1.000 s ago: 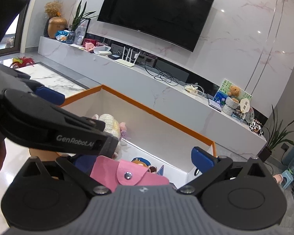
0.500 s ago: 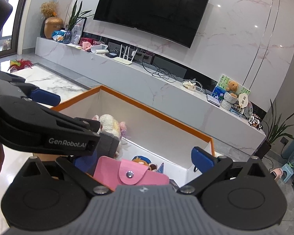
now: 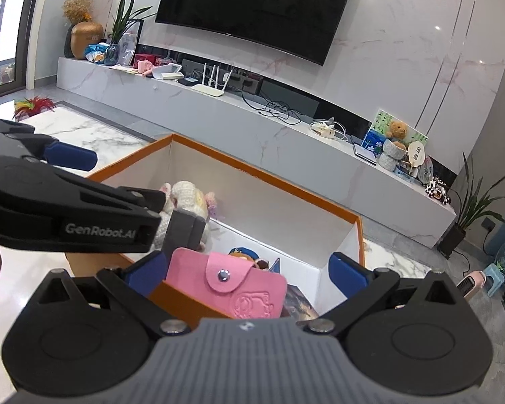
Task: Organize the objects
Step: 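Lower the gray box and pink wallet into the orange box and open both tools, then grasp the brown cardboard box with the left tool while the right tool grasps the lotion tube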
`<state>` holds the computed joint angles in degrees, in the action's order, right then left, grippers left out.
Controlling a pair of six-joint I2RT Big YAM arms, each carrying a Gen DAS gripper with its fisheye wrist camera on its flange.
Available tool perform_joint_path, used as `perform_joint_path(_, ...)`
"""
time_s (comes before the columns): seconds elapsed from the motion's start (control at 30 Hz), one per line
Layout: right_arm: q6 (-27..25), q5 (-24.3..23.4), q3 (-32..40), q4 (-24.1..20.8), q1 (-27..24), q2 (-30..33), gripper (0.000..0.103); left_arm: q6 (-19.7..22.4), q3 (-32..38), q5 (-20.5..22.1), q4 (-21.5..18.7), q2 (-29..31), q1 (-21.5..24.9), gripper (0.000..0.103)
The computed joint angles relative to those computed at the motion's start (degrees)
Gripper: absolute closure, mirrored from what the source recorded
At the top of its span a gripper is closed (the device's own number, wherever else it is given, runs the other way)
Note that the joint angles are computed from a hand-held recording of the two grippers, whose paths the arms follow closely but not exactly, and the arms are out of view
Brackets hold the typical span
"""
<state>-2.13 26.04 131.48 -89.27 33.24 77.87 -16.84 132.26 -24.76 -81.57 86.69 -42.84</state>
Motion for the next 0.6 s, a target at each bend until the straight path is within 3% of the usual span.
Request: perform_joint_path(0.6, 2.0, 4.0, 3.2, -3.2, 5.7, 0.0, 0.001, 1.1, 1.5, -1.9, -3.2, -1.3, -1.8, 0.012)
